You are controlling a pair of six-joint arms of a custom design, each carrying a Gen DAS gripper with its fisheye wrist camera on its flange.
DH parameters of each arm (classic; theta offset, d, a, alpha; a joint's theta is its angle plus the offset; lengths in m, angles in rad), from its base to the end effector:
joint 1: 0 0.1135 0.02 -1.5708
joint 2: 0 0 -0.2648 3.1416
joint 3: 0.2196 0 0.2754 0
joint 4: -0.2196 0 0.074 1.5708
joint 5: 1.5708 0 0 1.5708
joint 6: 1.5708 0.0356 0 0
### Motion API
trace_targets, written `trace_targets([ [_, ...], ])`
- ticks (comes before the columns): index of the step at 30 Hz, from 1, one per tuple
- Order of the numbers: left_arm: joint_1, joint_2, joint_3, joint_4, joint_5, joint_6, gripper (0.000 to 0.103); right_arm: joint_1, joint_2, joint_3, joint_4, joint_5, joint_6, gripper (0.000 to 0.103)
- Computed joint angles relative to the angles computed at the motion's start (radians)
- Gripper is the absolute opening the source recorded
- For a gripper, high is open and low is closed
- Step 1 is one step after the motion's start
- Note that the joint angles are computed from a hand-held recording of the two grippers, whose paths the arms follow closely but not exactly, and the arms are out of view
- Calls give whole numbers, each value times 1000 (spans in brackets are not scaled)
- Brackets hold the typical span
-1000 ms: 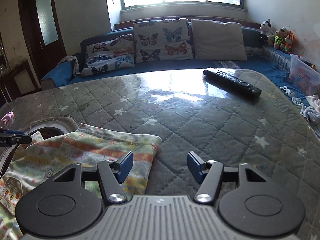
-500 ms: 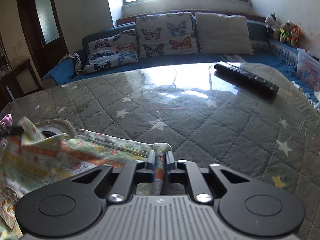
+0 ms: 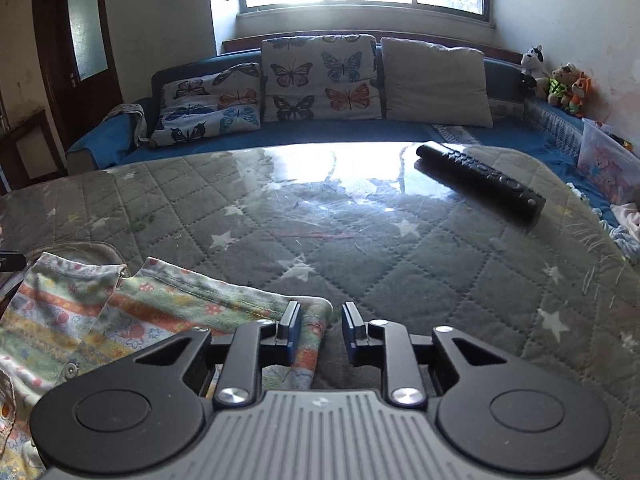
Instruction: Fold clothes
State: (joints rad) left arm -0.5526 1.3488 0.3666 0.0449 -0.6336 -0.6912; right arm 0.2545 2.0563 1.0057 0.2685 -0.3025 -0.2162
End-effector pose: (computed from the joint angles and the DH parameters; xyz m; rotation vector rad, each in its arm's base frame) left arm 0.1997 -0.0984 0.0988 -0.4006 2.2482 0.1714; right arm 0.3901 0.1124 0.0682 -0.6881 2.2350 0.3742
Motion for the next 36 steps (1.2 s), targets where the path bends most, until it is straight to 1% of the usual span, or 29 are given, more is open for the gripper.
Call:
trace_targets([
  [1,-18,-13,-2,-21,-5,-10,6,-2,-16,-14,0,-8,-6,28],
  [2,-39,-26,-6,-44,-12,-24,6,-1,-37,-33,-3,-18,-18,37],
  [3,-63,-37,-8,-69,-17,-42,6,2,-60,-57,-9,-29,-33,40],
  [6,-141,-61,-4,-155,-28,-103,7,13,-130,-124,-31,-62,-80,42],
  [8,-207,-68,1,-213,-40,-146,7,23,-180,-175,-55,-91,-112,49],
  [11,-337,-52,14,-283,-61,-227,7,53,-261,-268,-84,-125,-166,50],
  [13,-441,-24,25,-321,-81,-298,7,79,-319,-339,-81,-140,-201,52],
  [14,-491,-3,33,-336,-90,-333,7,92,-345,-372,-80,-149,-216,54],
  [18,-666,122,92,-386,-135,-444,8,158,-442,-494,-58,-134,-271,54],
  [20,-727,166,117,-406,-145,-490,8,184,-483,-547,-46,-114,-288,54],
  [22,-789,210,149,-449,-170,-549,7,203,-527,-596,-43,-98,-301,54],
  [26,-904,247,185,-521,-197,-664,7,194,-632,-697,-59,-106,-329,56],
  [28,-952,268,205,-557,-205,-709,7,167,-695,-750,-70,-127,-338,56],
  [30,-991,289,228,-585,-206,-750,7,132,-772,-799,-103,-151,-358,56],
  [33,-1046,319,263,-617,-206,-799,7,86,-861,-830,-186,-178,-392,56],
  [36,-1079,353,303,-661,-210,-824,7,41,-1013,-862,-302,-206,-421,54],
])
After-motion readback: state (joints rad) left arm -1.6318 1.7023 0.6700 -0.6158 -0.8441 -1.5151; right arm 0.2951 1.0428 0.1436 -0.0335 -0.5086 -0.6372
